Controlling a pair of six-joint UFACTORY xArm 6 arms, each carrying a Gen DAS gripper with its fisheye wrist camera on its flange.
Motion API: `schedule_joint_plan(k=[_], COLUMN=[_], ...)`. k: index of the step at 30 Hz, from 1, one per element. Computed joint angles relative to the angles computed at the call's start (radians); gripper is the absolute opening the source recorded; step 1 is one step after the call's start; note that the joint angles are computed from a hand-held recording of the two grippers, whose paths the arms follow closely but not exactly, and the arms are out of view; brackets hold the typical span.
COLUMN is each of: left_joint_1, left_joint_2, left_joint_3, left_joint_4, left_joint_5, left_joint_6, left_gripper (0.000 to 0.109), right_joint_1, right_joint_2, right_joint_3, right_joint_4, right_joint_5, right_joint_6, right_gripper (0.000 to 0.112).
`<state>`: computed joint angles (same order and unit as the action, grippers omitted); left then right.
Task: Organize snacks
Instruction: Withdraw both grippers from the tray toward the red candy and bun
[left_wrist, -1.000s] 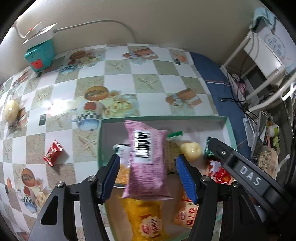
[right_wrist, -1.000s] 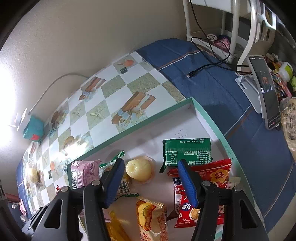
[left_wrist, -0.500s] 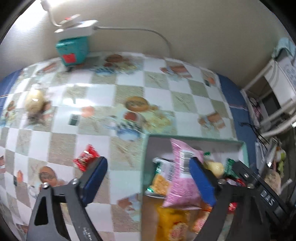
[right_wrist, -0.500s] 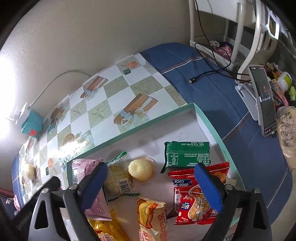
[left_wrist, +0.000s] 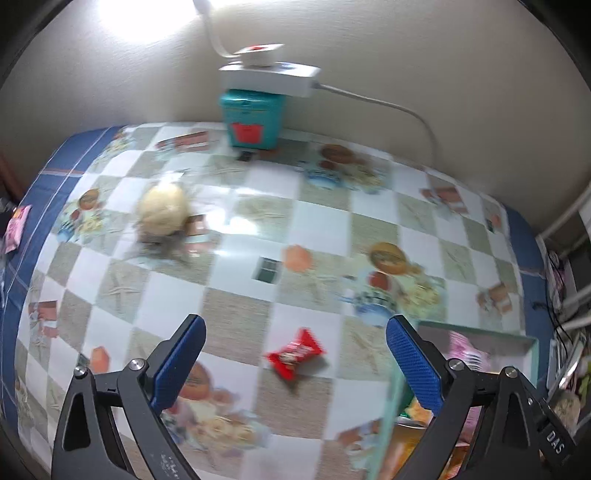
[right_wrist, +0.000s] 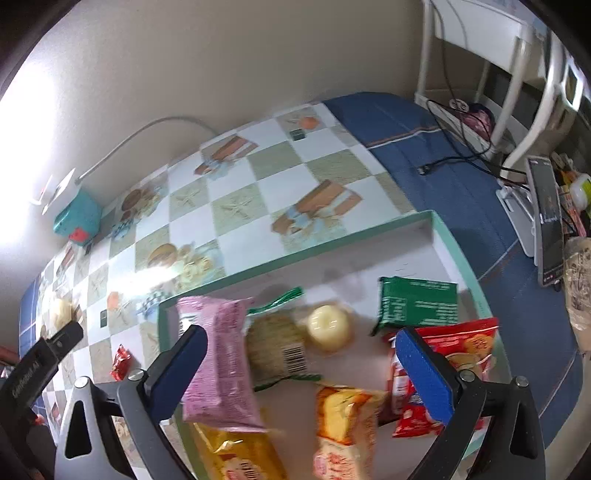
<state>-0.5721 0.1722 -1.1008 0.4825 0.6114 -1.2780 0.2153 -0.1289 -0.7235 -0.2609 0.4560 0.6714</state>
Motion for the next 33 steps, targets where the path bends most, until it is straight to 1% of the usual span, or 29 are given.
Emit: schedule_joint_plan(k=[6,10,17,22,28,31,33], left_joint_1=[0.073,0.12,0.185,0.229,0.274,0.294,0.3], left_joint_2=[-0.091,-0.157,-0.257,-0.317,-0.353,-0.353,-0.346], left_joint_3=[0.119,0.192,0.286,0.341,0.391,0.412,0.419], left_joint_4=[0.025,0.045,0.053,0.062,0.039,0.009,-0.008], left_joint_5=[0.006,0.027,0.067,0.097,0.076,0.041,0.022], left_joint_6=[-0.06,-0.076,-0.039,-0.02,0.005,0.033,0.047], left_gripper=[0.098,0.098,0.098,0.098,0.098,0.098,0.098], right_joint_1=[0.074,0.128,0.213,0.273,0.336,0.358,0.366], right_joint_2=[0.023,0.047,0.088,0.125,0.18,0.217,0.246], right_joint_3=[-0.031,-0.057,-0.101,-0.134,-0.172,-0.189,-0.199], right_joint_4=[-0.019,-0.029,-0.033,-0.031,-0.021,0.001,0.04], right_joint_5=[-0.001,0.0,-0.001,-0.025,-0.072,-0.095,-0.106], right_joint_6=[0.01,0.013,0.024,0.025,0.005,-0.024,-0.057], right_gripper=[0.103,0.103,0.103,0.103,0.103,0.103,0.103])
